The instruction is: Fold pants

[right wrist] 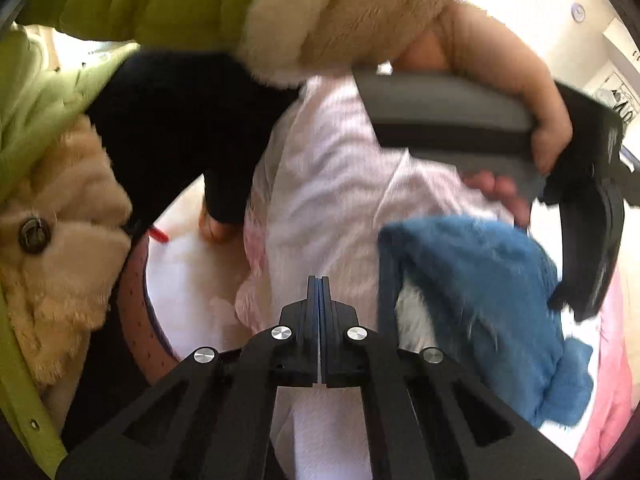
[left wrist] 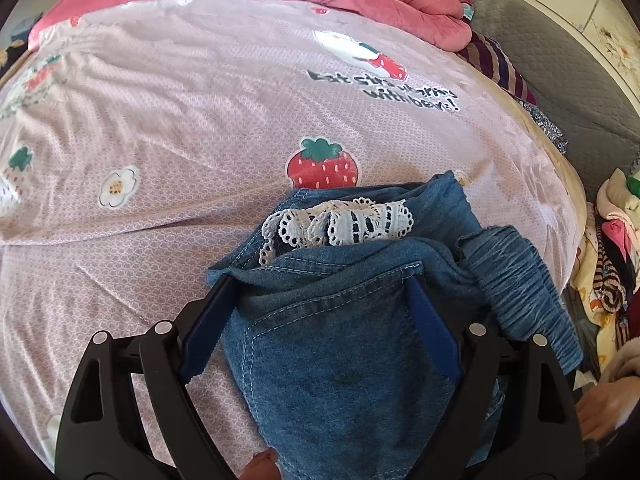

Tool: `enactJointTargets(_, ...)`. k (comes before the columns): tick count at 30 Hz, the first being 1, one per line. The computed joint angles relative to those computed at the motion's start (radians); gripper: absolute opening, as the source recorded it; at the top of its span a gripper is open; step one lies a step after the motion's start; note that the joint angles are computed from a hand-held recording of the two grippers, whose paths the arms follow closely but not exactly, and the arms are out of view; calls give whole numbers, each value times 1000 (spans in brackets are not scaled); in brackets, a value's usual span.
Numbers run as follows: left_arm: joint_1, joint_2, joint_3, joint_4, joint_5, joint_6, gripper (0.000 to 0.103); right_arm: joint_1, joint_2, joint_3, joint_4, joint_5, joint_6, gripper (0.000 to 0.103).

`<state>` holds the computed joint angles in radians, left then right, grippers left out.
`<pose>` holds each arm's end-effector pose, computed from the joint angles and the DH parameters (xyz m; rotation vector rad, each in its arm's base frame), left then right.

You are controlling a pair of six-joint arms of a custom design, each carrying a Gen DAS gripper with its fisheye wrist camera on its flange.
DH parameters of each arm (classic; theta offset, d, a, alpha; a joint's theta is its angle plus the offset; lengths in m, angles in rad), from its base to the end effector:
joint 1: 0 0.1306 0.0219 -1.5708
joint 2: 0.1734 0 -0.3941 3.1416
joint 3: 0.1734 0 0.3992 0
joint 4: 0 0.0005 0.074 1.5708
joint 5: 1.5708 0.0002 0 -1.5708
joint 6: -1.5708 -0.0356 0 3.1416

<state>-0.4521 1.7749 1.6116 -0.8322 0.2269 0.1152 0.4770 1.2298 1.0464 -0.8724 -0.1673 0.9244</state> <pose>0.5540 -0.2785 0.3407 0.5238 2.5556 -0.5011 0.3548 0.1895 0.3513 -1.7223 1.9527 0.0607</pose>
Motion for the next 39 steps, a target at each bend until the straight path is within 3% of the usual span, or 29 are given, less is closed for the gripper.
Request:
enactJointTargets(3,-2,-31,-32,25,-7,4,79,-74,-41,12,-27,-151,-143,4)
enactJointTargets(5,-6,-50,-52,41,-14,1,79,-133,-82,10,-6,-241,-260,18)
enactJointTargets(7,-14,-71,-71,53,-36,-1,79,-180,-111,11,16,-296,-348,49)
enactJointTargets(11,-26,-118,-113,89,-69,-7,79,-298,-149,27,83,-404,-553,62)
enactJointTargets(13,-31,-141,-132,101,-83,-11,79,-346,-147,42,112,-392,-653,80)
enactJointTargets(18,-48,-194,-184,131,-152,-30,84,-429,-92,106,110,-341,-783,90)
enactJointTargets(25,-56,-256,-271,166,-230,-46,91,-394,-7,100,170,-262,-915,94)
enactJointTargets(31,-39,-250,-307,163,-211,-11,91,-362,93,139,199,-243,-1022,96)
enactJointTargets(37,-33,-239,-318,171,-178,6,91,-362,191,184,134,-189,-1021,97)
enactJointTargets(39,-28,-233,-317,170,-159,16,91,-378,207,174,144,-240,-1028,97)
